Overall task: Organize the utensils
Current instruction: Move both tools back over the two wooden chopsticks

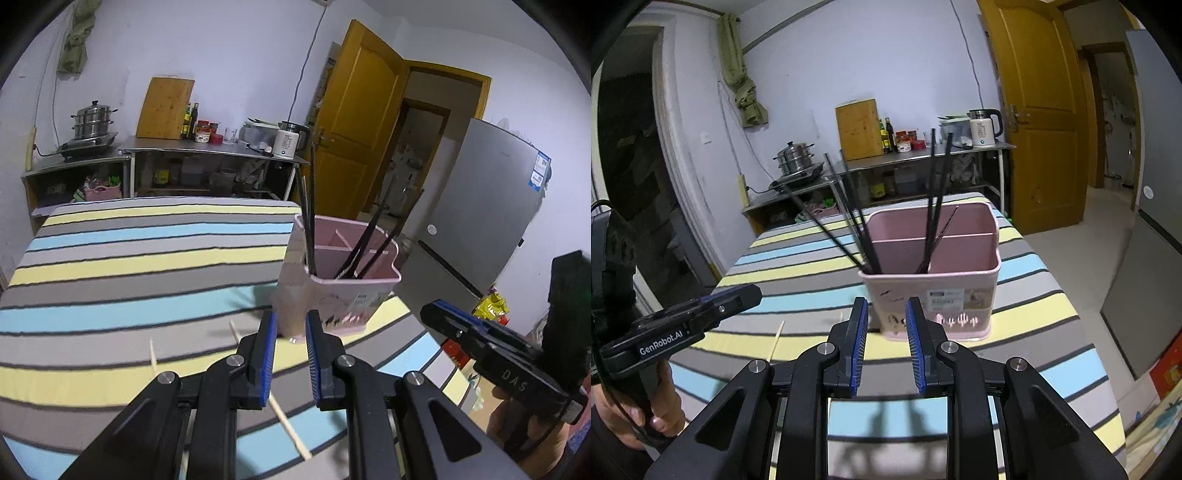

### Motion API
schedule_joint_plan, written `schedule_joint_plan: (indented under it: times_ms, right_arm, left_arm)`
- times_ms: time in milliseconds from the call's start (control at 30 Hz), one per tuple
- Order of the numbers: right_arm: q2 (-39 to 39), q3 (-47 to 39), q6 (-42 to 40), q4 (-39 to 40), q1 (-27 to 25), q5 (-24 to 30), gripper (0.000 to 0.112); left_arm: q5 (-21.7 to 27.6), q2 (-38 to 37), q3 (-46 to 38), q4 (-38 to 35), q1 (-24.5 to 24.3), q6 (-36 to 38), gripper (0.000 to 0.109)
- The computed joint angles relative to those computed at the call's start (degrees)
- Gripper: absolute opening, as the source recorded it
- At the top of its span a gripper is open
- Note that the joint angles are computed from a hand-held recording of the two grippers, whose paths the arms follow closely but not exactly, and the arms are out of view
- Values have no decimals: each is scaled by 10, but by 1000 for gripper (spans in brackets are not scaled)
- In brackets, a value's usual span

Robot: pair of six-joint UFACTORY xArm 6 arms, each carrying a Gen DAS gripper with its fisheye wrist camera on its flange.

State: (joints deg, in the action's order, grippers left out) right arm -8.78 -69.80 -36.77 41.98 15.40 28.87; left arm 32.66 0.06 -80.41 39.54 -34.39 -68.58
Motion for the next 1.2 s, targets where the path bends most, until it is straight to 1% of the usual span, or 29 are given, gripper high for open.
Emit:
schedule_joint_plan:
  times_ms: [167, 300, 700, 933, 1033, 1200]
  right_arm:
    - [-36, 49, -11, 1, 11, -17, 22]
    - [-52, 72, -17, 2, 15, -19, 22]
    - [-61, 89, -8, -3, 19, -17, 22]
    - [-46, 84, -4, -9, 25, -11, 22]
    - [-38, 83, -1, -14, 30, -7, 22]
    - [-14, 72, 8, -28, 42, 4, 22]
  left_arm:
    - [21, -30, 38, 33, -20, -37, 16]
    - [37, -46, 56, 50, -33, -48, 16]
    - [39, -57, 74, 49, -38, -50, 16]
    - [43, -64, 95, 39, -28, -53, 17]
    - [48, -71, 112, 31, -17, -58, 20]
    - [58, -79, 142, 11, 8, -63, 20]
